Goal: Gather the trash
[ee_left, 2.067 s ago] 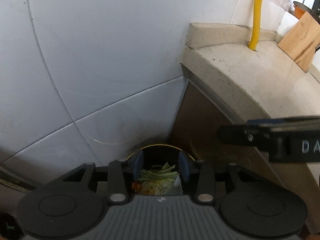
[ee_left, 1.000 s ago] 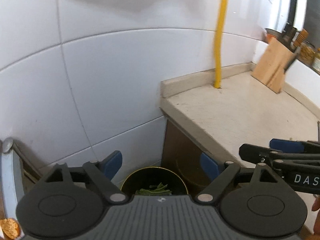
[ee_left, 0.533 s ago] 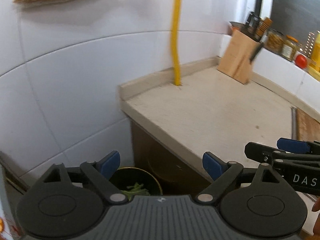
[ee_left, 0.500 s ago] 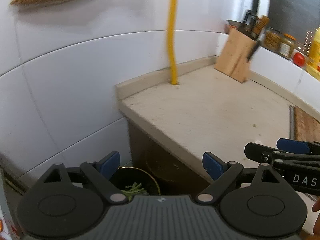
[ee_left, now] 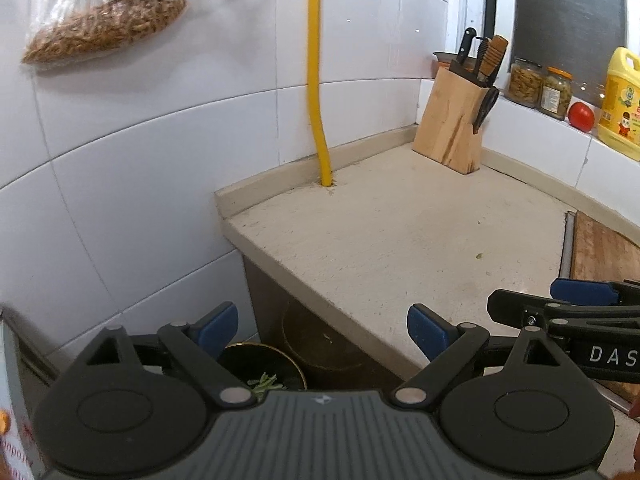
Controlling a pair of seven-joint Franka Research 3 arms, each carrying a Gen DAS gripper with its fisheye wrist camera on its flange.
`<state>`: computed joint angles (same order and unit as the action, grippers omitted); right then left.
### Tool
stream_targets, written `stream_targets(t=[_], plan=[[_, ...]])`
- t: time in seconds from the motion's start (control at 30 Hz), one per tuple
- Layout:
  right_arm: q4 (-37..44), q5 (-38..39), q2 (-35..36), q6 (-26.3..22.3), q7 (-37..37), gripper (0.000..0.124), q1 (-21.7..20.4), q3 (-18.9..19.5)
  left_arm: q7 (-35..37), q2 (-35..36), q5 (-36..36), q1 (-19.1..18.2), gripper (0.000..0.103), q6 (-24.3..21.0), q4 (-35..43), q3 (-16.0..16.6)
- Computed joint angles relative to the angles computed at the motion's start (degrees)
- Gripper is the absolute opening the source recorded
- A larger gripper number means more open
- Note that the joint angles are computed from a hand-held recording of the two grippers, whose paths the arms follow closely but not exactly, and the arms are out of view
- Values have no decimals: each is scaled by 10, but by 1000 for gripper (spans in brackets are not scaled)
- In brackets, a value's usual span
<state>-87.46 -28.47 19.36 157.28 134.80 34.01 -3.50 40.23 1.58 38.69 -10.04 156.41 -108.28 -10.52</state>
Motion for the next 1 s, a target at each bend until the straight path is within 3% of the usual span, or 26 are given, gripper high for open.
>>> stream_targets(t=[0.5, 1.0], plan=[[-8, 73, -4, 9, -99, 83, -10, 22, -54, -38, -4, 5, 89, -26, -42, -10], [-4, 127, -3, -11, -161, 83, -23, 38, -45, -39, -37, 2, 89, -57, -42, -14]])
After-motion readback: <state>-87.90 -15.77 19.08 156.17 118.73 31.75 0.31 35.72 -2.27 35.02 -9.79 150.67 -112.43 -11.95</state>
